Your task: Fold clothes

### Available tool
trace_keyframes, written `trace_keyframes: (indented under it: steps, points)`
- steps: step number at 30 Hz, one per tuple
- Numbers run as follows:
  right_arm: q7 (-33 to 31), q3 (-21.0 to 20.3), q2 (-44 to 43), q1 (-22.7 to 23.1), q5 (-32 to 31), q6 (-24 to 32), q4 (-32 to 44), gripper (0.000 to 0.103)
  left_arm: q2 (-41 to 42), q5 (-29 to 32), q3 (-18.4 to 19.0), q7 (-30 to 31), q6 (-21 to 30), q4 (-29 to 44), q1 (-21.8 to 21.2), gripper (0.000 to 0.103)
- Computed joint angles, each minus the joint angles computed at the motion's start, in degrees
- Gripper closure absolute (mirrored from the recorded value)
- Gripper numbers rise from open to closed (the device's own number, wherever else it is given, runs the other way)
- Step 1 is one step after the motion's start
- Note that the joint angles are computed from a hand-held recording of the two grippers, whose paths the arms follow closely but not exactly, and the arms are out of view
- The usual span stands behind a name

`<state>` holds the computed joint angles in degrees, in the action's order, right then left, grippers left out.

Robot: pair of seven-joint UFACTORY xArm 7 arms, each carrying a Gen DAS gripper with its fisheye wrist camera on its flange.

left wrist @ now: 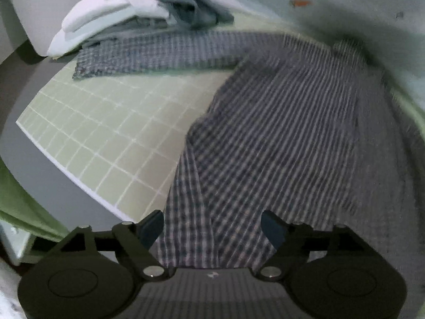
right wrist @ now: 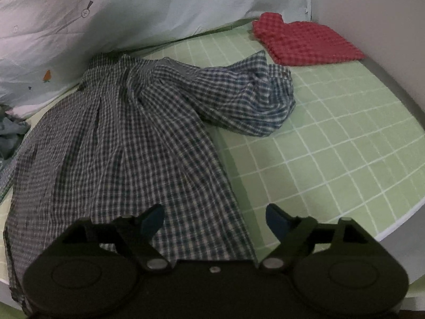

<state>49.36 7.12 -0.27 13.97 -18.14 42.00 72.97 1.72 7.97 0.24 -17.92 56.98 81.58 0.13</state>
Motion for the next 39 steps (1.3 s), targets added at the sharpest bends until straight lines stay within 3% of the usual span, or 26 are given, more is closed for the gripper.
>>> trace_keyframes:
  steps: [6,15,22,32,35,39]
  points:
    - [-0.4,0.8,0.5,1.2,-1.1,1.7,0.4,0.015,2.6,1.4,-0.1,1.4,0.2,0.3,-0.5,0.022]
    - [3.5,2.0,3.5,4.8,-2.6,8.4,4.9,0.015,7.4,1.6,1.8,8.9,0.6,3.8,1.8,0.022]
    - [5.5,1.9,11.2,9.5,-4.0,15.1,15.2,0.015,11.1,-6.4,3.1,16.0,3.5,8.4,6.6,0.019]
    - [4.2,-1.1,24.4,16.9,-3.5,22.0,34.8,0.014,18.1,-8.0,4.9,18.5,8.9,19.2,11.8,0.019]
    - [3.4,-2.2,26.9,18.6,-3.5,23.1,38.7,0.013,19.9,-6.5,5.1,18.4,9.6,22.2,12.1,0.019]
    - [3.0,-3.4,27.6,19.3,-3.2,23.6,40.1,0.008,21.7,-8.9,4.2,18.0,10.3,26.5,13.0,0.019]
